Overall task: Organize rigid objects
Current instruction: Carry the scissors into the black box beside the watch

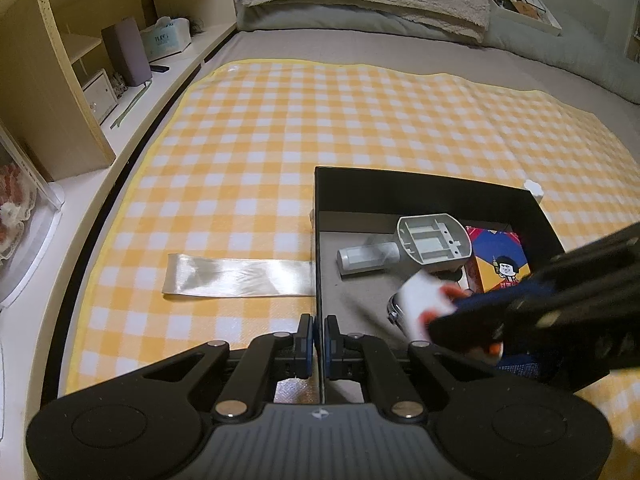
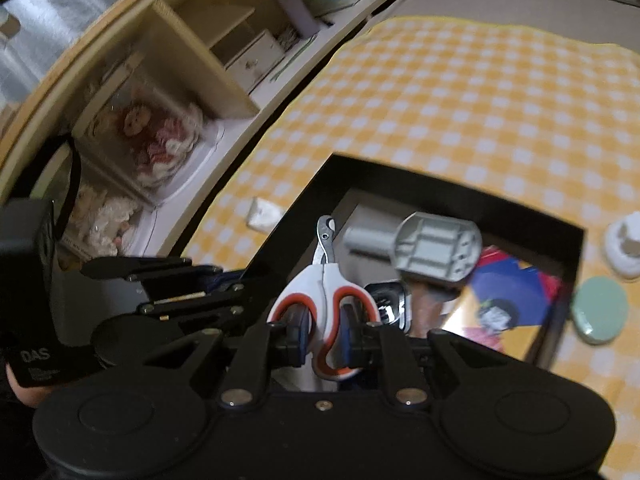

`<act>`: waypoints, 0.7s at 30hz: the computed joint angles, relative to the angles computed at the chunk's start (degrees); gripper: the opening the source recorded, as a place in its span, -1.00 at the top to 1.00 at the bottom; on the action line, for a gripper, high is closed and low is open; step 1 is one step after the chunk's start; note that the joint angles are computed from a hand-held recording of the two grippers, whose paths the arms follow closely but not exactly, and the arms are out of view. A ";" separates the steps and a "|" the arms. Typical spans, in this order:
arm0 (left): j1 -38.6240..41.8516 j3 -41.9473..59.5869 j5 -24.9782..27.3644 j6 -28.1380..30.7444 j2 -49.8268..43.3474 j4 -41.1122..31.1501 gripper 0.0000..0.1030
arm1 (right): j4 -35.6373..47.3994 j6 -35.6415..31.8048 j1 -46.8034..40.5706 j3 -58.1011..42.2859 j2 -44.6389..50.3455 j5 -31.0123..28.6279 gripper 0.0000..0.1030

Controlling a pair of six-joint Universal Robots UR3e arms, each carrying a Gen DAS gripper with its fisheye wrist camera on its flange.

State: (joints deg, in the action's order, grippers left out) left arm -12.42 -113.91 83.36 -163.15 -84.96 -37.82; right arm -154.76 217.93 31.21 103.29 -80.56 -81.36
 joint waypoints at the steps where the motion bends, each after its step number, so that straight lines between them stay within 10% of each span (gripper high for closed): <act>1: 0.10 0.08 -0.16 -0.02 -0.10 -0.03 0.90 | 0.07 0.12 0.51 -0.88 1.03 0.04 0.69; 21: -0.09 -0.06 -0.14 -0.42 -0.10 0.12 0.89 | 2.97 2.94 1.23 -1.95 1.80 2.59 0.34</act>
State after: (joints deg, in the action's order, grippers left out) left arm -12.51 -113.97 83.22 -163.57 -85.06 -37.70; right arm -151.80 220.86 32.43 101.35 -78.76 -78.77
